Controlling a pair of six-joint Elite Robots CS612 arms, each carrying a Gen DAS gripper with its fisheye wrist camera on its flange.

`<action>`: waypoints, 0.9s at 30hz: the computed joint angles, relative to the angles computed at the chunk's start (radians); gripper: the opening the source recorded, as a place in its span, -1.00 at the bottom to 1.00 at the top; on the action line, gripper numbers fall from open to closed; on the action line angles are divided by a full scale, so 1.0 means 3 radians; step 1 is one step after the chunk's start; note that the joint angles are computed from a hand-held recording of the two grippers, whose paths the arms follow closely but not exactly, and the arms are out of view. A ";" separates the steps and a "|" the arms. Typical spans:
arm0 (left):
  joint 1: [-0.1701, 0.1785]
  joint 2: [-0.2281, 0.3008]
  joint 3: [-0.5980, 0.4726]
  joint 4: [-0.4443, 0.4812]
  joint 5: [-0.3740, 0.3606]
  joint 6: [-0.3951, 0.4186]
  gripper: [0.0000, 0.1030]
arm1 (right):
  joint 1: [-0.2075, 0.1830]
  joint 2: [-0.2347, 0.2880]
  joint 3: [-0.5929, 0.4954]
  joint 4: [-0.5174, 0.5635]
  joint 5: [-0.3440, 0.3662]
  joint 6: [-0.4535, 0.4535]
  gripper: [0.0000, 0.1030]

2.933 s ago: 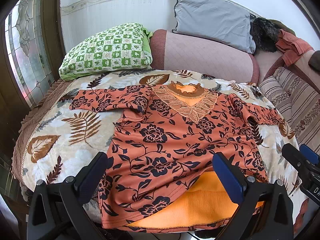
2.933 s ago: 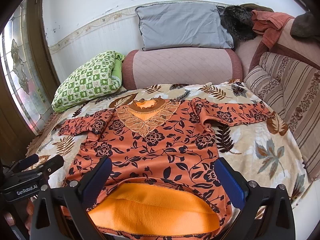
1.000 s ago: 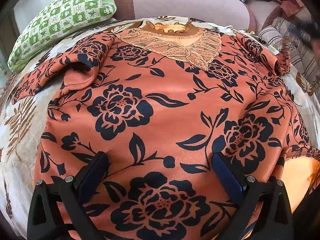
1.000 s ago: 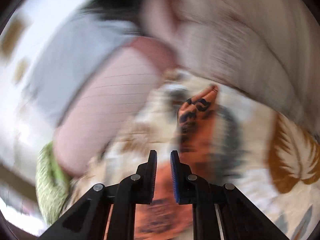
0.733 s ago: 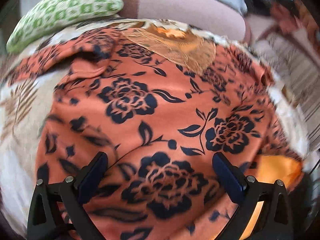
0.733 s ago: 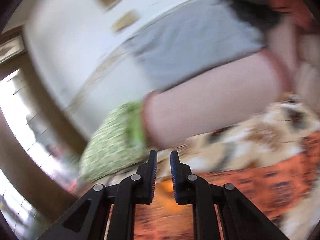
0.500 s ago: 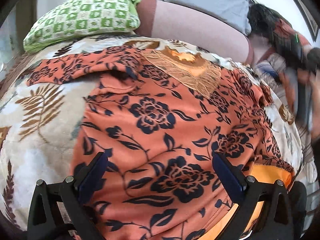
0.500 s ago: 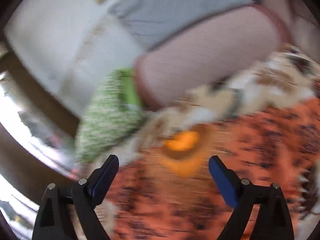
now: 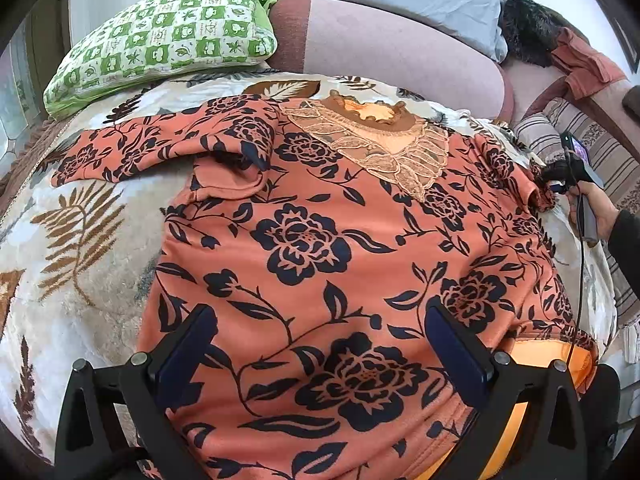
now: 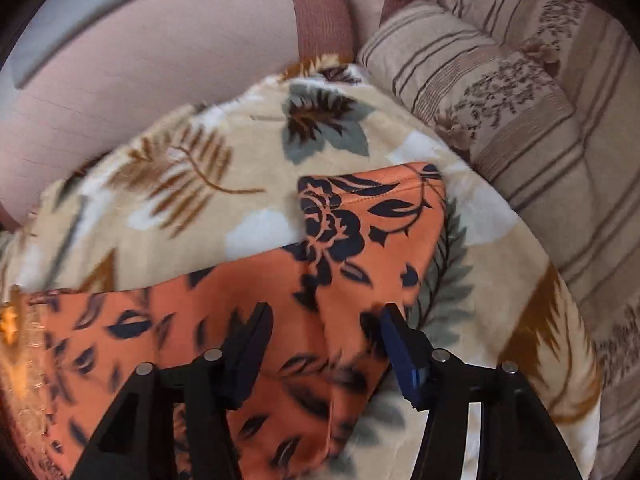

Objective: Fold small clothes

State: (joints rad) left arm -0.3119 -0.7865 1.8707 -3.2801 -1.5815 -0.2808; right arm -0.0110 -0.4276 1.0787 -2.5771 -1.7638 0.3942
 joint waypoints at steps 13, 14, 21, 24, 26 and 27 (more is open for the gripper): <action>0.0073 -0.0081 0.0193 -0.0296 0.0011 -0.0110 1.00 | -0.0241 -0.0415 0.0900 -0.1362 0.1040 0.1161 -0.91; 0.0081 -0.0090 0.0214 -0.0327 0.0027 -0.0125 1.00 | -0.0212 -0.0440 0.0904 -0.1442 0.1074 0.1089 -0.91; 0.0141 -0.0134 0.0346 -0.0544 0.0044 -0.0311 1.00 | 0.0199 -0.0499 0.0726 -0.1910 0.1648 0.0367 -0.90; 0.0148 -0.0160 0.0400 -0.0609 0.0085 -0.0306 1.00 | 0.0434 -0.0405 0.0558 -0.1919 0.1940 0.0194 -0.90; 0.0157 -0.0175 0.0433 -0.0649 0.0113 -0.0312 1.00 | 0.0570 -0.0306 0.0411 -0.1795 0.2034 0.0129 -0.90; 0.0166 -0.0186 0.0448 -0.0650 0.0117 -0.0336 1.00 | 0.0647 -0.0217 0.0276 -0.1627 0.2081 0.0050 -0.82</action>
State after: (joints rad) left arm -0.2622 -0.8422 2.0050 -3.4751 -1.5464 -0.3816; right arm 0.1830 -0.4925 1.1616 -3.0653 -1.1397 0.4091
